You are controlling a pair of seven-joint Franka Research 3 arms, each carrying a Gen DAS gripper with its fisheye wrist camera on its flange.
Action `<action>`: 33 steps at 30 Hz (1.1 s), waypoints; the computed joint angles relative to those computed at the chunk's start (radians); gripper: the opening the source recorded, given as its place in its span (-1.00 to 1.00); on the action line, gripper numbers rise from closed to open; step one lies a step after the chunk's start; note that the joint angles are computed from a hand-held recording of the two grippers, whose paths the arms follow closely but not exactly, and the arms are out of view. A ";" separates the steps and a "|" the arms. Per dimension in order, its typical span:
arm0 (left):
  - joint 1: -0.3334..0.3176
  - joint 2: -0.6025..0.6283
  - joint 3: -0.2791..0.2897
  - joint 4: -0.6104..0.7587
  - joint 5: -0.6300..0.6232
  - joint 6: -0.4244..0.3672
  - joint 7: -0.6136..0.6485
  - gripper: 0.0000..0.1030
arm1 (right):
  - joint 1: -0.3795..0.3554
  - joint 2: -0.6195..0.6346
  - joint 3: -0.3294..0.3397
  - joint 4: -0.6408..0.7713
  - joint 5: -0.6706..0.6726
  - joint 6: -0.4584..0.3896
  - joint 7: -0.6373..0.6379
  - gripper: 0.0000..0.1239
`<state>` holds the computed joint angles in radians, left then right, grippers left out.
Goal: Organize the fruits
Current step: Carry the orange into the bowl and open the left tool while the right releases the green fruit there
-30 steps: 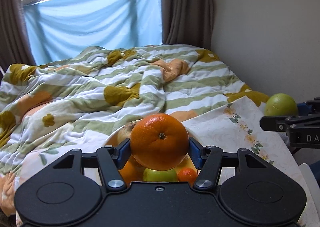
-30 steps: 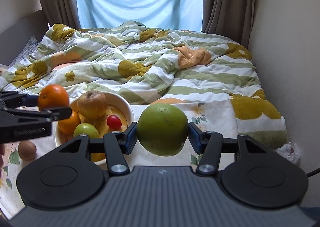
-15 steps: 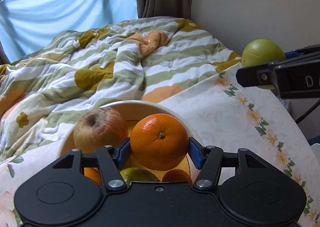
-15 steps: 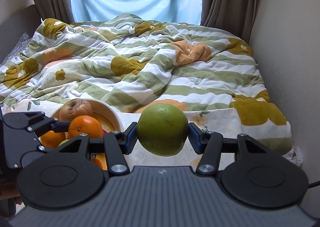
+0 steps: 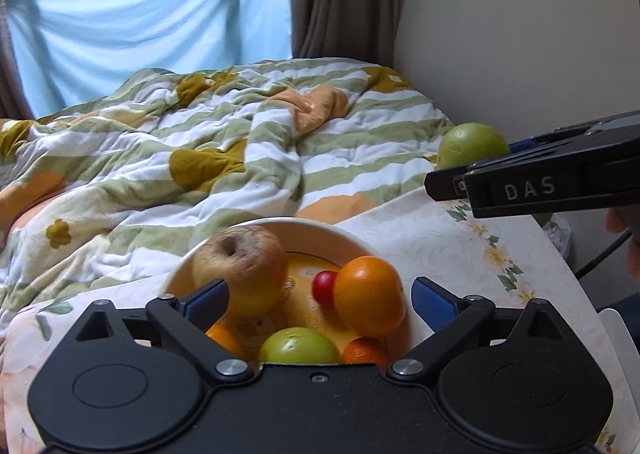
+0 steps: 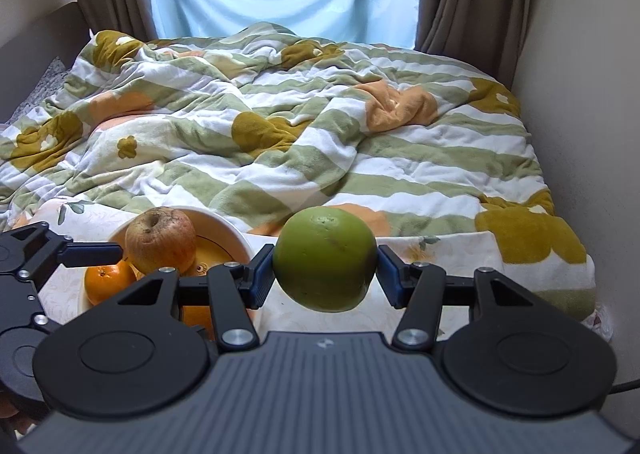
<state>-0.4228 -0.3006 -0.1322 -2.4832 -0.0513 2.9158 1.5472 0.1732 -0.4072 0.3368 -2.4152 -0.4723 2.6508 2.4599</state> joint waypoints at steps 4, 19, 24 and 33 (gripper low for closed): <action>0.039 -0.047 -0.006 -0.032 0.028 -0.005 -0.049 0.94 | 0.013 0.045 -0.004 0.029 0.003 0.023 -0.015 0.11; 0.159 -0.166 -0.029 -0.110 0.190 -0.057 -0.234 0.94 | 0.105 0.253 -0.089 0.123 0.033 0.182 -0.120 0.11; 0.169 -0.189 -0.020 -0.132 0.214 -0.065 -0.263 0.94 | 0.130 0.300 -0.117 0.133 0.047 0.220 -0.151 0.11; 0.180 -0.225 -0.026 -0.157 0.247 -0.089 -0.300 0.94 | 0.143 0.318 -0.142 0.121 0.023 0.264 -0.143 0.44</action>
<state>-0.2427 -0.5261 -0.1584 -2.6404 0.1956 2.8265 1.2472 0.3163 -0.0892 0.1952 -2.2945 -0.4490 2.9146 2.3172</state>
